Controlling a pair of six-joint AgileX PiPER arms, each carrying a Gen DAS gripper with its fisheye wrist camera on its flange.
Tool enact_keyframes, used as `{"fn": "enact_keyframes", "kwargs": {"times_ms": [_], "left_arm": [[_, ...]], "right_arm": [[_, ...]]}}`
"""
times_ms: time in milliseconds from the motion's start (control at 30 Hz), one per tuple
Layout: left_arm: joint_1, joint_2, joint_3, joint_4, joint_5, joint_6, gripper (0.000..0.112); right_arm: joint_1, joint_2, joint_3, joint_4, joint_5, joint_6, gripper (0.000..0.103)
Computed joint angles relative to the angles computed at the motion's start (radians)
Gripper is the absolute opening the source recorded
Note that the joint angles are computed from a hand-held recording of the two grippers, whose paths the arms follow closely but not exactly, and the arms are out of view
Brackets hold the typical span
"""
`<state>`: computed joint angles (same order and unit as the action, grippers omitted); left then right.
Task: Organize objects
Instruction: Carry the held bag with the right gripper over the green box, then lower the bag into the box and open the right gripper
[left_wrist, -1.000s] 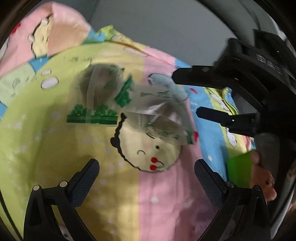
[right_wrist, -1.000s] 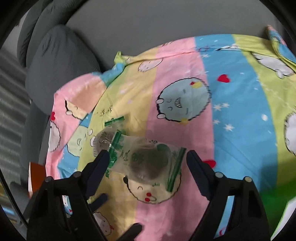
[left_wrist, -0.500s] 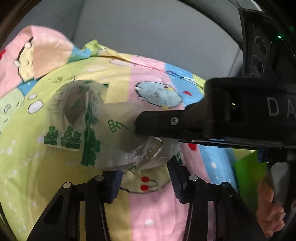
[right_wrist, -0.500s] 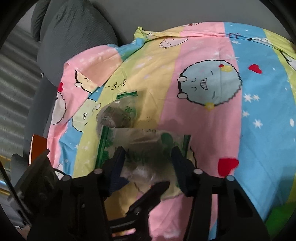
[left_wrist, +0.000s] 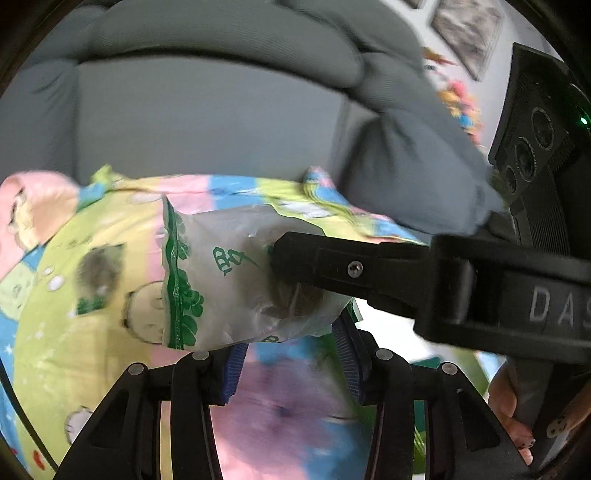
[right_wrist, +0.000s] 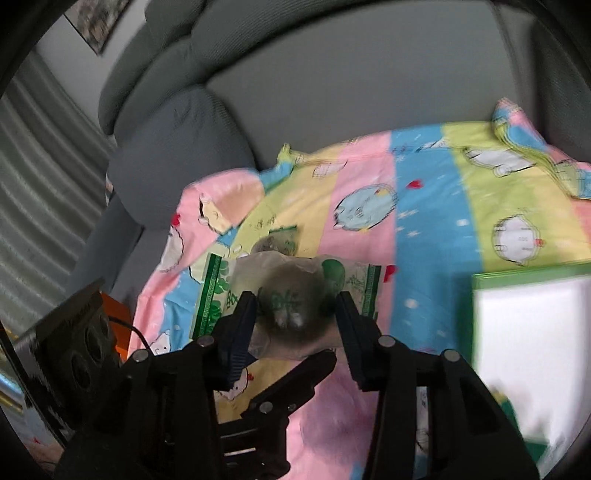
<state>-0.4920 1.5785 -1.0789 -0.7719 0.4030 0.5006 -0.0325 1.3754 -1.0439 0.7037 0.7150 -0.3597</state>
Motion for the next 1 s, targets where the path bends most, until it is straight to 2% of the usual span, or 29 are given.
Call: {"fn": "enact_keyframes", "kwargs": {"times_ms": [67,133,300,400,500,567,667,767,800,833,867,933,1000], "left_arm": [[-0.035,-0.020,0.004,-0.059,0.026,0.046,0.046],[-0.103,-0.030,-0.001,-0.035,0.037,0.031,0.046],[-0.244,0.016,-0.044,0.037,0.043,-0.057,0.046],[-0.302,0.070,-0.092,0.090,0.045,-0.116,0.046],[-0.320,0.139,-0.159,0.122,0.084,-0.153,0.046],[-0.323,0.159,-0.183,0.142,0.114,-0.177,0.046],[-0.321,0.141,-0.156,0.125,0.106,-0.167,0.046],[-0.275,0.094,-0.123,0.057,0.137,-0.101,0.048],[-0.252,0.071,-0.111,0.040,0.156,-0.088,0.051],[-0.241,0.051,-0.105,0.042,0.166,-0.094,0.059],[-0.221,0.034,-0.105,0.042,0.175,-0.091,0.068],[-0.178,-0.023,-0.072,0.040,0.165,-0.074,0.080],[-0.111,-0.082,-0.039,0.008,0.170,-0.034,0.083]], "right_arm": [[-0.023,-0.121,0.062,-0.078,0.000,0.069,0.046],[-0.083,-0.223,0.113,-0.118,0.029,0.093,0.046],[-0.352,-0.359,0.228,-0.031,0.146,-0.029,0.046],[-0.521,-0.387,0.285,0.043,0.205,-0.141,0.046],[-0.654,-0.371,0.323,0.102,0.242,-0.221,0.046],[-0.697,-0.352,0.345,0.124,0.241,-0.240,0.046],[-0.701,-0.343,0.374,0.137,0.207,-0.236,0.046],[-0.684,-0.376,0.391,0.125,0.153,-0.210,0.065],[-0.672,-0.396,0.393,0.120,0.129,-0.187,0.074],[-0.664,-0.415,0.395,0.121,0.113,-0.172,0.080],[-0.666,-0.438,0.396,0.123,0.110,-0.162,0.082],[-0.633,-0.475,0.377,0.097,0.091,-0.107,0.088],[-0.540,-0.505,0.353,0.001,0.042,0.012,0.092]]}}
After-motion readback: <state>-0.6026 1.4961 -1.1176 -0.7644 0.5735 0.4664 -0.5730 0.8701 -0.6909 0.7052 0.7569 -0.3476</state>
